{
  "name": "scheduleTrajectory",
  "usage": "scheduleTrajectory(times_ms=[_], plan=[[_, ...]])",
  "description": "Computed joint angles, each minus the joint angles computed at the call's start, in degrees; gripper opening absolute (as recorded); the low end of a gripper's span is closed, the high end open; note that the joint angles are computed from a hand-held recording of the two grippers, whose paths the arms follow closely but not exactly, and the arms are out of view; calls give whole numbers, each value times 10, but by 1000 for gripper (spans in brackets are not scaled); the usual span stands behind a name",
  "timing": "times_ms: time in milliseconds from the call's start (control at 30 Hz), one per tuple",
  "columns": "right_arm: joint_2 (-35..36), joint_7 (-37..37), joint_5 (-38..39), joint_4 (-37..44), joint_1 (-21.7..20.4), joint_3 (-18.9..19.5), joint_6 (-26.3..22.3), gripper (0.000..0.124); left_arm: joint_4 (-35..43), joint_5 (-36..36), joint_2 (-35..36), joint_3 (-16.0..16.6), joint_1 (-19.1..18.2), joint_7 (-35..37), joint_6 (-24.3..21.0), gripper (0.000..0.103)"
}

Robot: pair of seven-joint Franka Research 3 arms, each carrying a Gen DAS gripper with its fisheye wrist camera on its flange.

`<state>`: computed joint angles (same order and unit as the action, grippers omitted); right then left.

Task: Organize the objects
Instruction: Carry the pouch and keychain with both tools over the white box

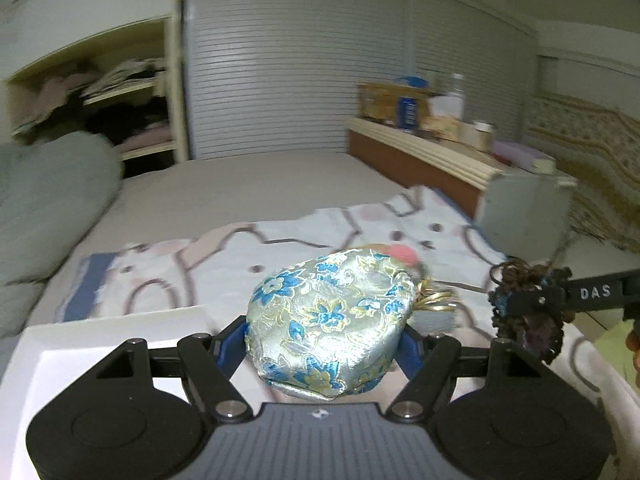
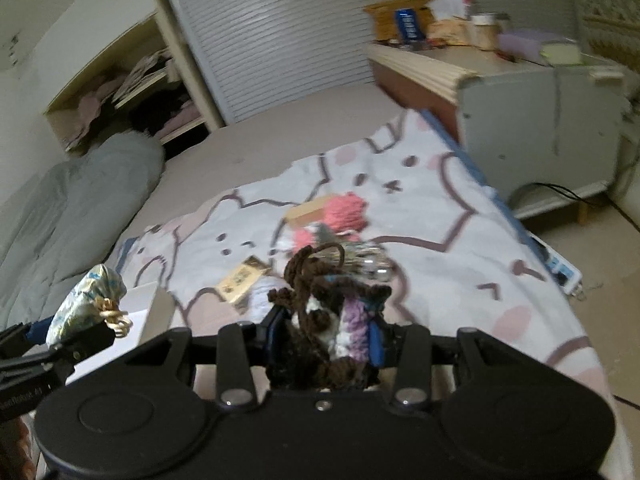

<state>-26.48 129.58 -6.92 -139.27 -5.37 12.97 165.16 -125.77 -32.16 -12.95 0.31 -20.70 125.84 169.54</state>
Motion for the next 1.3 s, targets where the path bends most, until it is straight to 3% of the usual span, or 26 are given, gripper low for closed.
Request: scheduleTrajectory(times_ms=[367, 733, 1033, 1300], plan=[[98, 20, -14, 91, 60, 23, 19, 43, -43, 201, -33, -33, 132, -245, 10, 73], [208, 23, -22, 192, 174, -16, 6, 43, -51, 404, -28, -66, 253, -517, -22, 73], [276, -35, 40, 258, 248, -50, -18, 43, -24, 465, 6, -55, 260, -633, -84, 73], [313, -69, 86, 292, 280, -65, -43, 43, -6, 400, 23, -32, 242, -656, -139, 74]])
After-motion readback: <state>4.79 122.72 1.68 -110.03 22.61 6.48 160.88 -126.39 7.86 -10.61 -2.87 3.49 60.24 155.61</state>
